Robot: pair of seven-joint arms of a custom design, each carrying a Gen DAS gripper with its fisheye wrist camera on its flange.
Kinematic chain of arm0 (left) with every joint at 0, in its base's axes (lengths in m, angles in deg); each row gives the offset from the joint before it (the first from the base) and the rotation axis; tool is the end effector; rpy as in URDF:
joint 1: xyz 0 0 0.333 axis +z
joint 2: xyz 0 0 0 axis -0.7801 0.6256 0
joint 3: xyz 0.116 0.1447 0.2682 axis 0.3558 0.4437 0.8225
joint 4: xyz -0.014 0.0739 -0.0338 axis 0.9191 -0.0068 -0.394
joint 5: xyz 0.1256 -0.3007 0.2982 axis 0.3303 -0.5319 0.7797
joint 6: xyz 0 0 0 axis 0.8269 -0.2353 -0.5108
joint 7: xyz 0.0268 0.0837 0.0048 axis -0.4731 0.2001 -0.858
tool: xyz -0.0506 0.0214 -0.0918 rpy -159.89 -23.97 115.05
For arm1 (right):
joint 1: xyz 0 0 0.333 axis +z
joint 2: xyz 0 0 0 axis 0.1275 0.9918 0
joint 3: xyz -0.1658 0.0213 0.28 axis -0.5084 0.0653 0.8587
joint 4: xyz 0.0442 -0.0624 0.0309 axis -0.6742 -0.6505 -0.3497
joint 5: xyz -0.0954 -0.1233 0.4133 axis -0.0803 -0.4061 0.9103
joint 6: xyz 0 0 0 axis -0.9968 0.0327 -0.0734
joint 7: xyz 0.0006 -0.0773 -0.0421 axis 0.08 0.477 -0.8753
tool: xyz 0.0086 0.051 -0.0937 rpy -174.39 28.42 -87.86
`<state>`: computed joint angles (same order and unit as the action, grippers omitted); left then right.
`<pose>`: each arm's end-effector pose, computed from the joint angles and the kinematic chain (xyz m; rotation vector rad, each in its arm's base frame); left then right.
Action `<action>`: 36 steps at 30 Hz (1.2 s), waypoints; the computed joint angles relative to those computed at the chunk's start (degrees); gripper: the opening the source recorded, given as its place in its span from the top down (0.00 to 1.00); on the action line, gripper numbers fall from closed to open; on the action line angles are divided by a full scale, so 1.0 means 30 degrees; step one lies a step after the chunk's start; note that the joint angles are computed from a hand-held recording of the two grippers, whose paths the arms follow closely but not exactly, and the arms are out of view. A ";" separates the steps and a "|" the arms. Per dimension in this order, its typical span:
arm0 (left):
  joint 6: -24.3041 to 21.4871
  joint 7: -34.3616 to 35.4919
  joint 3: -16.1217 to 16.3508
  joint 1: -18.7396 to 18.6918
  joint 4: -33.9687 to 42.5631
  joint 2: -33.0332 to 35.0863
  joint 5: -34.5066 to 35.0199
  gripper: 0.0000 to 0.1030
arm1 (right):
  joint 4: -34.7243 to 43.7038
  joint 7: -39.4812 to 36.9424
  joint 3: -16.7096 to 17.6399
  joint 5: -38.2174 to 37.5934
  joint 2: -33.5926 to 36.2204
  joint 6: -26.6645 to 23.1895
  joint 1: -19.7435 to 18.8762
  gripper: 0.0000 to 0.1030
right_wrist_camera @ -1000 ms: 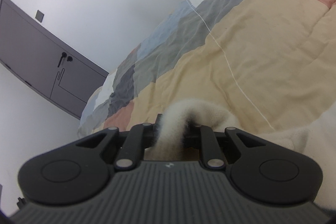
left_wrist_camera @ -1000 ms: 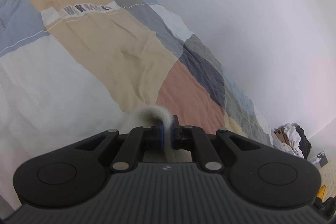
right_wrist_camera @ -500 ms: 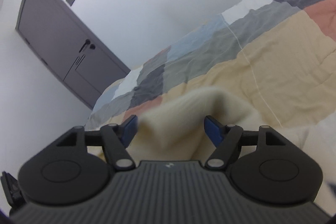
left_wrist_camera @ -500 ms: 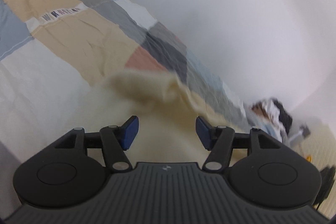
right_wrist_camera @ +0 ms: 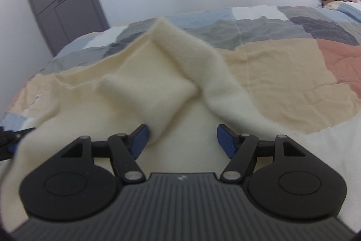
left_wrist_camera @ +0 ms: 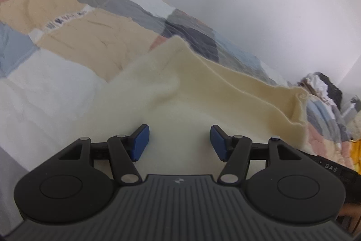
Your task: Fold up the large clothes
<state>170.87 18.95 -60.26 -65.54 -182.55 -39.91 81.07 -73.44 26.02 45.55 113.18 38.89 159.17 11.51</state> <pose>0.5019 -0.3240 0.4675 -2.1739 1.1027 -1.0435 0.6711 0.0470 0.4553 -1.8138 1.2836 -0.3675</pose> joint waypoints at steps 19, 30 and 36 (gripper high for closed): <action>-0.3830 0.2609 0.0390 -0.0115 0.0799 0.0849 -0.1608 0.45 | 0.2036 -0.0032 0.0737 -0.0274 0.2386 0.6107 -0.0127 0.34; -0.6161 0.1786 0.0161 -0.0725 0.1153 0.0584 0.0047 0.93 | 0.1750 0.0575 0.2303 -0.0354 0.2165 0.5496 -0.1816 0.85; -0.6547 -0.0352 0.0016 -0.0311 0.0533 -0.0380 0.0888 0.93 | 0.2295 -0.5835 0.2498 0.6639 0.1319 0.4991 -0.2244 0.88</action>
<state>151.23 17.89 -60.21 -66.48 -180.95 -41.05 83.73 -66.56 8.52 53.05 133.10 42.85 174.15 4.78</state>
